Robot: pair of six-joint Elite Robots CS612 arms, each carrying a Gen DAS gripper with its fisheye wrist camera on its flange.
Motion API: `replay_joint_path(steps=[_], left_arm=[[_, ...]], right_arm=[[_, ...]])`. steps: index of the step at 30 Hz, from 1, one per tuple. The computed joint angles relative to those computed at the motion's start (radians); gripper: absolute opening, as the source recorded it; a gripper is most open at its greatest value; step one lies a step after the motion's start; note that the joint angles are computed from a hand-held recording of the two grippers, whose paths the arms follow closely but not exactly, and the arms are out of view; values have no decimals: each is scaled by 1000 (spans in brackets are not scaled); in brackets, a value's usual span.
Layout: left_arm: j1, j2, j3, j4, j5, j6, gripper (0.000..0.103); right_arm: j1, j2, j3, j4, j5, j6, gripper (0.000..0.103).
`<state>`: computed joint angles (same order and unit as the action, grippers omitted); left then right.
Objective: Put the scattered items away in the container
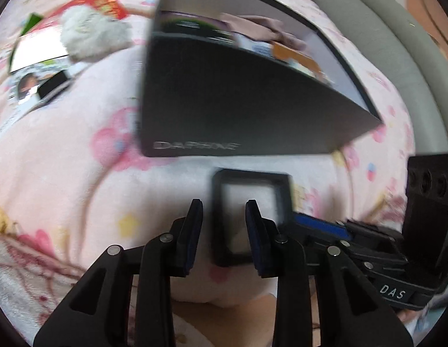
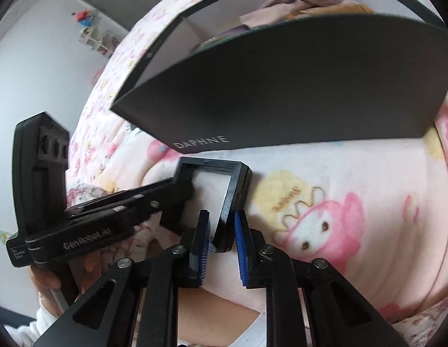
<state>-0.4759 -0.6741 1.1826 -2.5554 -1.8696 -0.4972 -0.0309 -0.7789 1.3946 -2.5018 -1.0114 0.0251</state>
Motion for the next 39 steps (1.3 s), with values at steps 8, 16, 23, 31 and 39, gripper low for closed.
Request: replay_joint_path(steps=[8, 16, 23, 31, 39], left_arm=[[3, 6, 4, -59, -15, -32, 30], [6, -8, 6, 3, -2, 27, 30], [18, -48, 45, -148, -51, -4, 29], [35, 29, -165, -96, -1, -16, 29], [51, 245, -599, 354, 55, 16, 29]], right_arm=[[-10, -23, 37, -47, -27, 41, 15], [-6, -19, 27, -27, -13, 4, 15], [-9, -68, 65, -161, -16, 13, 15], [-18, -30, -110, -122, 1, -92, 15], [-12, 179, -512, 300, -30, -133, 15]])
